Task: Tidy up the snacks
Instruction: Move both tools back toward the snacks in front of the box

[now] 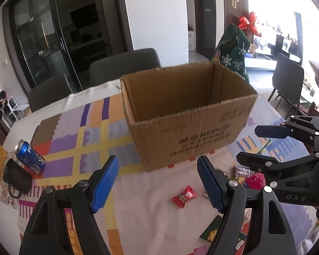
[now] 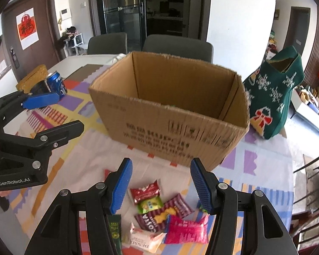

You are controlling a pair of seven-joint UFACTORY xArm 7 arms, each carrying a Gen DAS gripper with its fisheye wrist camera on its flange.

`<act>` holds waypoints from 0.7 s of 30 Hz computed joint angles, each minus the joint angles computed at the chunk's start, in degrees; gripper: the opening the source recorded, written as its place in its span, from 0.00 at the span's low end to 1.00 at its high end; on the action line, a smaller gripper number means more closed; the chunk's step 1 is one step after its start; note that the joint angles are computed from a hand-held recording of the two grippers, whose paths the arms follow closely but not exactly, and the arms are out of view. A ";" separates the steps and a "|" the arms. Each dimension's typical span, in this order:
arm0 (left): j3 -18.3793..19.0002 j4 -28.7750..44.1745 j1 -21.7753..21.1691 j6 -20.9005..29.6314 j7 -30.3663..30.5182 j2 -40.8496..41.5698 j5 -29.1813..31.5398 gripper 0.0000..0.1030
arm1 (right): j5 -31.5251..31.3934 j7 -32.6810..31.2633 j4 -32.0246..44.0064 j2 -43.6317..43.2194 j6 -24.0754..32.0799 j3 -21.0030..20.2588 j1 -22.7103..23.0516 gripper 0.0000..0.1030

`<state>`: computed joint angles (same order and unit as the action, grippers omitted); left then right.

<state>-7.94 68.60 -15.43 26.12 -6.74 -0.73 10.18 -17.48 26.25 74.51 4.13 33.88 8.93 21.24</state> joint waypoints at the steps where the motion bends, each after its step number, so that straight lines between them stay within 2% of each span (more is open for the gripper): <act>1: 0.02 -0.61 -0.01 -0.13 0.38 -0.20 -0.46 0.73 | 0.35 -0.04 -0.34 -0.04 -0.05 0.05 0.01 0.56; 12: -0.10 -5.26 -0.40 -0.55 5.45 -0.07 -5.27 0.73 | 4.40 1.28 -5.54 -0.28 -1.55 0.37 0.01 0.56; 21: -0.04 -6.12 -0.53 0.20 8.22 2.51 -8.59 0.73 | 9.17 1.18 -7.37 1.42 -3.64 0.45 -0.16 0.56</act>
